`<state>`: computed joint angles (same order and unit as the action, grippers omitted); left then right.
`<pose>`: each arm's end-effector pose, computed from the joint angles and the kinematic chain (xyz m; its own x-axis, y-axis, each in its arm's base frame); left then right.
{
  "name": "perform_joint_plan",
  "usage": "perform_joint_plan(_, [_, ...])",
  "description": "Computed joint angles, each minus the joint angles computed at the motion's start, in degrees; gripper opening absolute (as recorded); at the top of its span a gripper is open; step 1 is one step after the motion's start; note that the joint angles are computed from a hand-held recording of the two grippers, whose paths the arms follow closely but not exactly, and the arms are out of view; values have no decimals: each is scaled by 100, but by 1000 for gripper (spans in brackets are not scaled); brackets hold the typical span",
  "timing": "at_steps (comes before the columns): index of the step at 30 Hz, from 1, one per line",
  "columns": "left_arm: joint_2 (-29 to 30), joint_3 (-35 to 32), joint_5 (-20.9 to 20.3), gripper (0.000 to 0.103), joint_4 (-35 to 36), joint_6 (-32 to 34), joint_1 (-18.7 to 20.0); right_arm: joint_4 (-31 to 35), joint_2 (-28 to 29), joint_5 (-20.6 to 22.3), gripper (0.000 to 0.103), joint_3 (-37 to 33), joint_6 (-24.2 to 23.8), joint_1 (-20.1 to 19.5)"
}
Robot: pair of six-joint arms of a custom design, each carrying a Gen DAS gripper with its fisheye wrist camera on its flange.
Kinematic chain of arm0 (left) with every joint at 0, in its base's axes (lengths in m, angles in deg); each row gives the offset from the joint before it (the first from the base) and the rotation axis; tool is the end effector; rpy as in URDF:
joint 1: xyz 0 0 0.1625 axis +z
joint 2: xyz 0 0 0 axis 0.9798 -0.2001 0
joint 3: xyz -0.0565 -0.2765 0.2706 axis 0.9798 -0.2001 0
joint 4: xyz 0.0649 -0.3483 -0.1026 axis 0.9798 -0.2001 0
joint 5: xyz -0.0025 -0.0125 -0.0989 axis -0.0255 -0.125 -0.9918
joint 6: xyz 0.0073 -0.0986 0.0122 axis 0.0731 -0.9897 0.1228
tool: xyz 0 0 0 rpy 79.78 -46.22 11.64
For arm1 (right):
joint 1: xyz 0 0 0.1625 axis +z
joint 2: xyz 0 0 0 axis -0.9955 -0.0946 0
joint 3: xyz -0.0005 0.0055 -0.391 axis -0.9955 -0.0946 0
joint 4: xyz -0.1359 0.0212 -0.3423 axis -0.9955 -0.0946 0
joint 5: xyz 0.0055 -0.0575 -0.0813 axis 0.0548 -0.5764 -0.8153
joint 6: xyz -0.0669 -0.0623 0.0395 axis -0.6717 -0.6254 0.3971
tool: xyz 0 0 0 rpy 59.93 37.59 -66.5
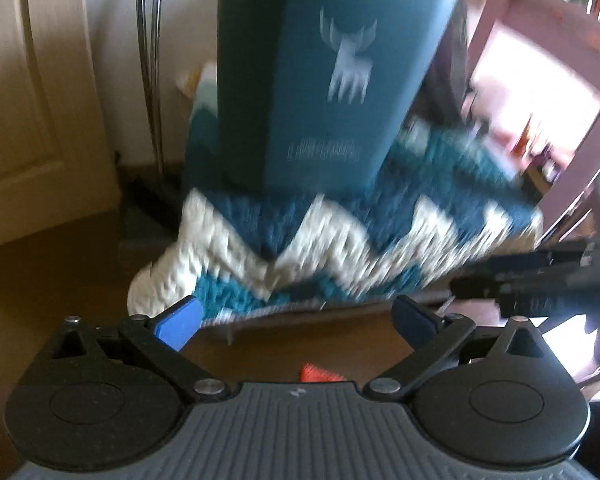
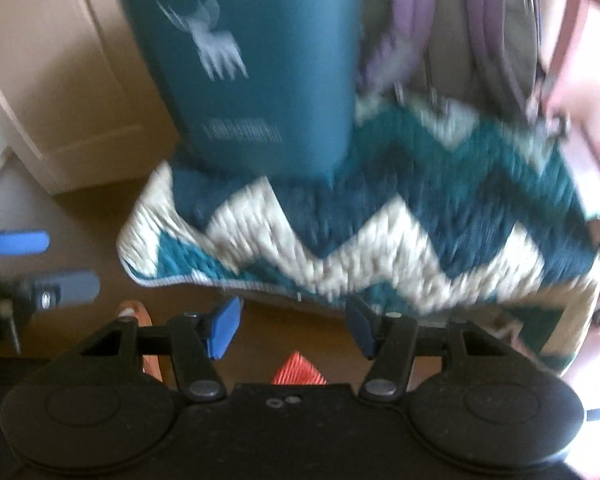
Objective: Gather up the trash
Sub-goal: 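Withdraw both tools from the bin and lower them to the floor, then grasp the white stick wrapper with the left gripper while the right grasps the red mesh sleeve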
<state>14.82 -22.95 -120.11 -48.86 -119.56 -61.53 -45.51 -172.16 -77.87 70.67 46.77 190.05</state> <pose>-0.6494 -0.4096 0.1892 -0.7883 0.0051 -0.6153 0.3584 0.8166 -0.4524 0.2124 -0.4607 0.6096 -0.7167 -0.3801 0.5847 -0.5608 0.8125 -0.1591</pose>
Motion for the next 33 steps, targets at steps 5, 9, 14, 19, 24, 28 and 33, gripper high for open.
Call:
perform_joint_plan(5, [-120, 1013, -528, 102, -455, -474, 241, -342, -117, -118, 58, 835, 373, -553])
perform_joint_plan(9, [-105, 1660, -856, 102, -984, -347, 459, -519, 35, -219, 58, 1203, 428, -932])
perform_joint_plan(14, [-18, 2331, -1445, 102, -1939, 332, 746, -970, 196, -290, 58, 1731, 106, -1337])
perform_joint_plan(19, [199, 2739, -1903, 102, -2720, 1271, 989, -1096, 491, -228, 58, 1911, -126, -1701])
perform_joint_plan(24, [425, 3158, -2256, 102, -3332, 2416, 1151, -1381, 698, -215, 58, 2159, -1005, -1978])
perform_joint_plan(28, [705, 3303, -2482, 102, -3522, 3179, 1222, -1527, 865, -486, 58, 2382, -1462, -2172])
perform_joint_plan(33, [951, 3543, -2616, 101, -3930, 3954, 1224, -1688, 984, -591, 58, 2610, -1782, -2396])
